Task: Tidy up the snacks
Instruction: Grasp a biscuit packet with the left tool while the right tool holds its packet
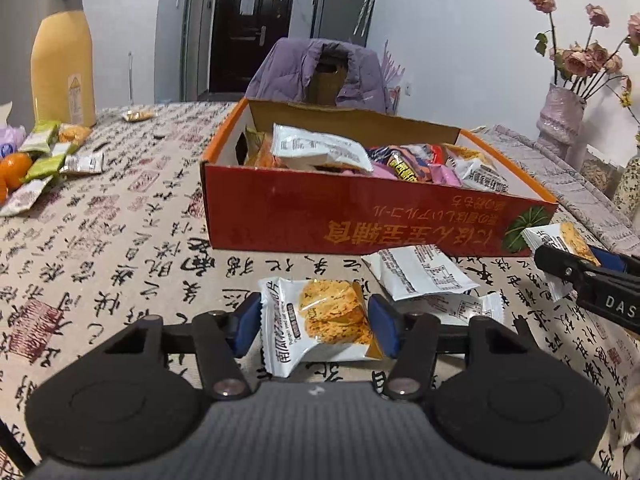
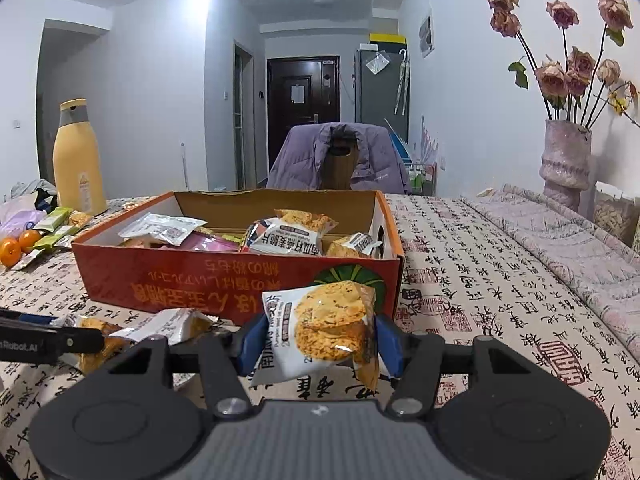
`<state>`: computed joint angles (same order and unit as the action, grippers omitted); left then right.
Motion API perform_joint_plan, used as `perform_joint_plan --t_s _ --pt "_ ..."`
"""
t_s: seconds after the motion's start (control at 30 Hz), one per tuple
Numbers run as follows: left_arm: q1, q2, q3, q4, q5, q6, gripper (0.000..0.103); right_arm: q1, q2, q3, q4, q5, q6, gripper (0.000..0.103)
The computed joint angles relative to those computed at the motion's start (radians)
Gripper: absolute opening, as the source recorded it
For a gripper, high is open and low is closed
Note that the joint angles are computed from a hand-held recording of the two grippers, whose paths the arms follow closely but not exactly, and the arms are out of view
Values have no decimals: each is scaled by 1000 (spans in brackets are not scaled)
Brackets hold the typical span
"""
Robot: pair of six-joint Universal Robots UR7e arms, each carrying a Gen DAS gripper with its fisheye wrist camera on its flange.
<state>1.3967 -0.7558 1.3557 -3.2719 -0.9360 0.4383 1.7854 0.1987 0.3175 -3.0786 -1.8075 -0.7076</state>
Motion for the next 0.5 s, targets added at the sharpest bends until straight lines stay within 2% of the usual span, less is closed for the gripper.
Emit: perform_joint_plan --t_s 0.3,0.4,0.47,0.5 --pt "-3 -23 45 -66 -13 30 42 0 -7 29 -53 19 -20 58" --pt "-3 -29 52 -73 -13 33 42 0 -6 30 -63 21 -27 58" --pt "-3 -28 50 -63 -4 28 55 1 -7 34 -71 19 -35 58" --pt "-3 -26 49 -60 0 22 70 1 -10 43 -77 20 -37 59"
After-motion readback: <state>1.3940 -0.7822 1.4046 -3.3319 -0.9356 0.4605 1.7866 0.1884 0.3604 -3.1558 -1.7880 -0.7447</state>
